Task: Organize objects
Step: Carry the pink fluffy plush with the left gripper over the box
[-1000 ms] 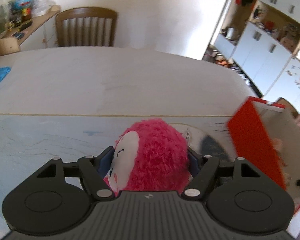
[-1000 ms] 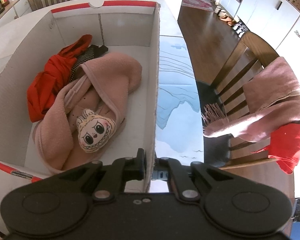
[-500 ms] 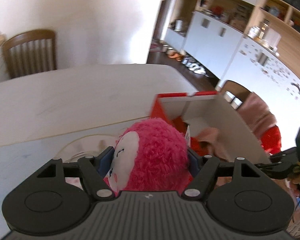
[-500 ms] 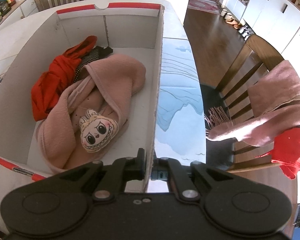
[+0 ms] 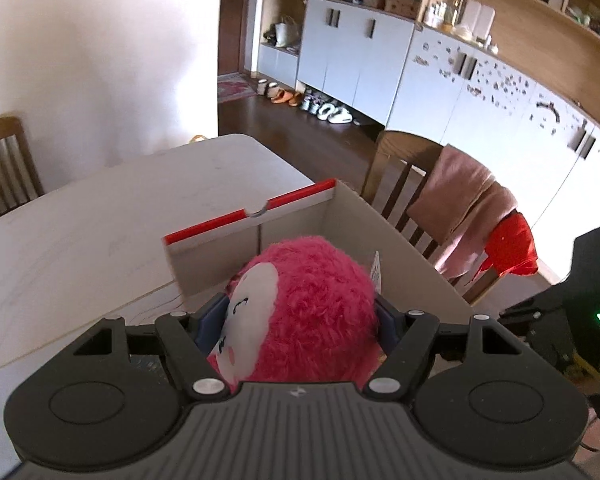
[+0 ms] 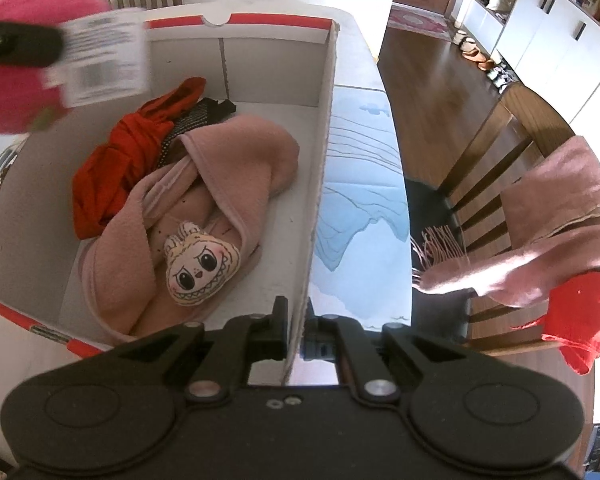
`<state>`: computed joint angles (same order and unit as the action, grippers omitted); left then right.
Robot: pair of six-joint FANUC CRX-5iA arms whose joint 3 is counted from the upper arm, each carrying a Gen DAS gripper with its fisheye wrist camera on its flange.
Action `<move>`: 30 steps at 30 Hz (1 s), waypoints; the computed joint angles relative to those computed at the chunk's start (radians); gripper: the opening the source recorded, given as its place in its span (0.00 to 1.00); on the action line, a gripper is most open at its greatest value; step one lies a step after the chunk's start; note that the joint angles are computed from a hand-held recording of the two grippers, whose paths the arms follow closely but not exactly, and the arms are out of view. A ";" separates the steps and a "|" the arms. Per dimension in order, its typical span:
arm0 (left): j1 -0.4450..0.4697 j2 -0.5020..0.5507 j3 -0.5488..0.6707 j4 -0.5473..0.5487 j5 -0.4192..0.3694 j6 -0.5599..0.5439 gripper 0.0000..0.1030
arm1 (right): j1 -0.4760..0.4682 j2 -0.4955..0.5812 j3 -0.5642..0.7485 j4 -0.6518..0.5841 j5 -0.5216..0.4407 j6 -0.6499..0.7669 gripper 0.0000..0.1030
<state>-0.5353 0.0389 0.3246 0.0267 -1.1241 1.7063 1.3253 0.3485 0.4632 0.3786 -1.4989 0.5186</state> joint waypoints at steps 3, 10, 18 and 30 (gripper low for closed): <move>-0.018 0.057 0.054 -0.017 -0.014 0.001 0.71 | -0.001 -0.005 -0.001 -0.002 0.007 0.008 0.05; -0.045 0.195 0.183 -0.053 -0.064 -0.001 0.71 | -0.007 -0.011 -0.010 -0.008 0.020 0.030 0.05; -0.060 0.303 0.283 -0.090 -0.128 -0.002 0.71 | -0.009 -0.022 -0.029 -0.008 0.038 0.031 0.05; -0.036 0.341 0.285 -0.045 -0.130 -0.023 0.76 | -0.010 -0.021 -0.031 -0.010 0.043 0.029 0.05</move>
<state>-0.5718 0.3795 0.6091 -0.0183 -1.2539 1.6833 1.3157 0.3271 0.4317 0.3685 -1.4559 0.5474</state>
